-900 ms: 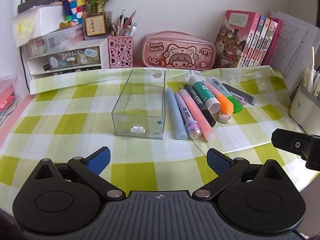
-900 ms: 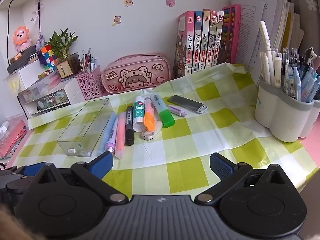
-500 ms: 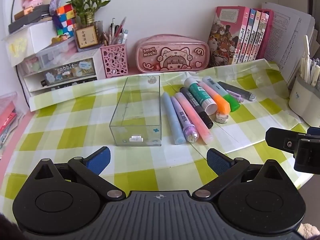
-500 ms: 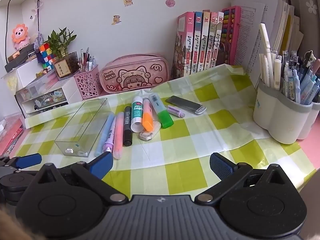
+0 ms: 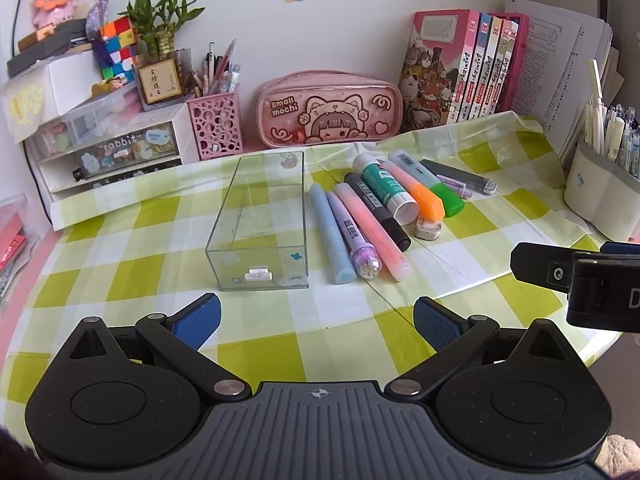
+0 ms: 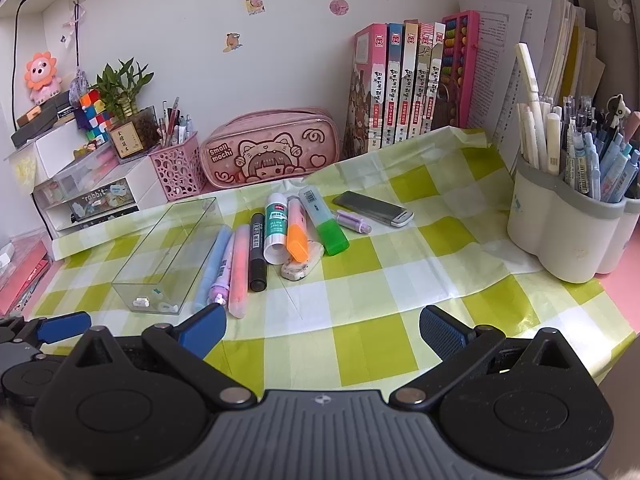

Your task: Organize stationery

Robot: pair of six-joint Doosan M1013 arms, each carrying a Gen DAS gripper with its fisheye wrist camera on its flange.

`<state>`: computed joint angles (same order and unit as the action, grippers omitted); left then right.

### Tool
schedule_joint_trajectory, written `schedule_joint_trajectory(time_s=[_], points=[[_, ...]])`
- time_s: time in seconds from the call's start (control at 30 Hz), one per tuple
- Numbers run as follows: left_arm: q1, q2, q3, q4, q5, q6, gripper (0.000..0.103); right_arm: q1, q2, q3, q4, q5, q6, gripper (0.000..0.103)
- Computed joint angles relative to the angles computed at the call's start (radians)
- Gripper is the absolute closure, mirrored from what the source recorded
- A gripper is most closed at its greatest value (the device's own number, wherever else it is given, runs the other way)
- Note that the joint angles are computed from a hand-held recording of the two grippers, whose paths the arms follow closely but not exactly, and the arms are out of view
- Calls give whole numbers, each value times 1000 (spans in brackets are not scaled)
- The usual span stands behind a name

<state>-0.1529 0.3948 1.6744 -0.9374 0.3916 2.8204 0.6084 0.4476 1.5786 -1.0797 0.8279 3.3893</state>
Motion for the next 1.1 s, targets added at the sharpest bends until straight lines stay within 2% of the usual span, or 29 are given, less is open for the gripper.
schedule_joint_trajectory(time_s=[1.1], points=[[-1, -4, 8, -32, -10, 18, 5, -2, 3, -3, 11, -6, -14, 0]])
